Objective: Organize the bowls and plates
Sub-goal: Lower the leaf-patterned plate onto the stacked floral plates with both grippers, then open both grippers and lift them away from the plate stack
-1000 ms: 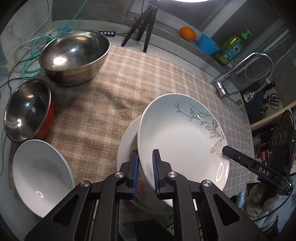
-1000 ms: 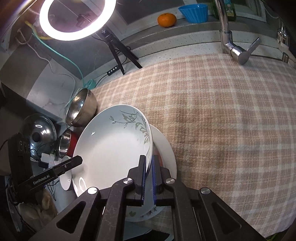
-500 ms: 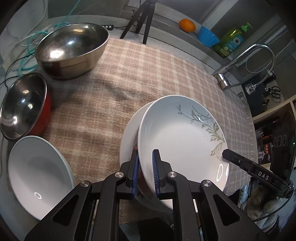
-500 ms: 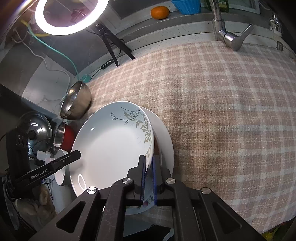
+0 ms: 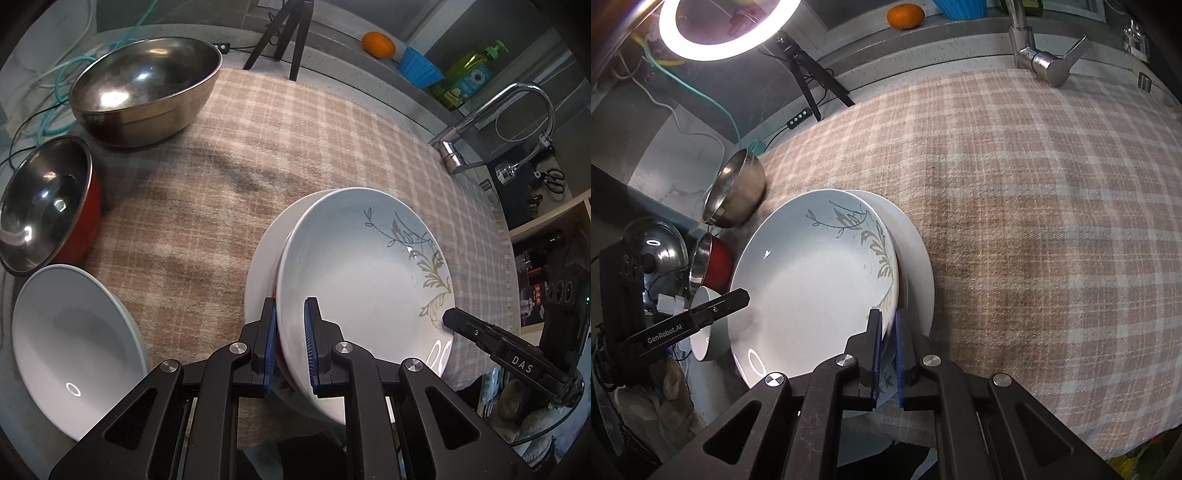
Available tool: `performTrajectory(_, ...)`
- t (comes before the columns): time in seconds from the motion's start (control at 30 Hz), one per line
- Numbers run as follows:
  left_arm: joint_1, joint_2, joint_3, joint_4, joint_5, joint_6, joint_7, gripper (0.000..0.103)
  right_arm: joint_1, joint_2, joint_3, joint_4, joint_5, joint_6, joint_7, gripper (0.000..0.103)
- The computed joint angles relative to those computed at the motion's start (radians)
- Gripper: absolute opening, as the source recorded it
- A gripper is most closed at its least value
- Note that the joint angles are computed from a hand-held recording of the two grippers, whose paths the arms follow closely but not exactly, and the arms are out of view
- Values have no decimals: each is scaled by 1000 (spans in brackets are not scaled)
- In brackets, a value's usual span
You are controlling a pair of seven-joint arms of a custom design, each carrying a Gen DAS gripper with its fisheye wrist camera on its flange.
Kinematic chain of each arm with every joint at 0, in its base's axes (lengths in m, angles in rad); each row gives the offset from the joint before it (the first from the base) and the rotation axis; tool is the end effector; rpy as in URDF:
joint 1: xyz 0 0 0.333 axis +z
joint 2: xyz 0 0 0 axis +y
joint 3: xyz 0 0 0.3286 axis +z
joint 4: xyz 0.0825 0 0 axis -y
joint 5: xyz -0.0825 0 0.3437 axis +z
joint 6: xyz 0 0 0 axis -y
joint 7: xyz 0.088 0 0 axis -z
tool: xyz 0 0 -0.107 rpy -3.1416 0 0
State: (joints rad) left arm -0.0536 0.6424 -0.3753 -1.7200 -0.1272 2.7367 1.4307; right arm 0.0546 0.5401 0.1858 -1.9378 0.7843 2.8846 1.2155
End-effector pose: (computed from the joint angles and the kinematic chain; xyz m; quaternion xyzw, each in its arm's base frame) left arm 0.6416 -0.2398 0.3152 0.6629 -0.7082 0.2416 0.0241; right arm 0.6200 0.0982 0.2797 -0.6172 0.7370 0.0091 0.2753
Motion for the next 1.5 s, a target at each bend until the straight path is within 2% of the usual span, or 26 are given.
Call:
performTrajectory(0.53,-16,5,14,16,32,-19,-5,12,24,-10,-23,-13,-59,19,34,9)
performTrajectory(0.67,-16,7,15,18,31,-18,-4,12,72,-18,-69,-21,-134,39,82,10)
performTrajectory(0.77,-13,7,11,17,27,-16,-3,12,64,-19,-59,-24,-150,49,95,12)
performTrajectory(0.83,-8,3,7,10,22,-6,2,16,60,-20,-55,-27,-157,59,102,12)
performTrajectory(0.93,-5,-12,6,-7,22,14,5,16,58,-26,-51,-32,-167,78,107,13)
performTrajectory(1.03,4,-32,2,-34,19,46,8,16,81,-36,-76,-40,-203,101,134,13)
performTrajectory(1.1,27,-44,-19,-54,2,62,22,16,76,-41,-69,-45,-210,117,139,14)
performTrajectory(1.17,55,-56,-42,-78,-22,78,39,25,61,-47,-49,-48,-206,126,132,17)
performTrajectory(1.23,75,-79,-54,-115,-40,106,49,45,48,-53,-31,-54,-200,144,122,26)
performTrajectory(1.37,117,-117,-77,-175,-75,138,69,48,20,-63,9,-64,-178,175,93,29)
performTrajectory(1.43,151,-130,-101,-201,-108,153,87,55,3,-67,33,-67,-161,189,75,31)
performTrajectory(1.5,179,-149,-118,-232,-138,178,99,55,-55,-65,106,-68,-114,216,22,37)
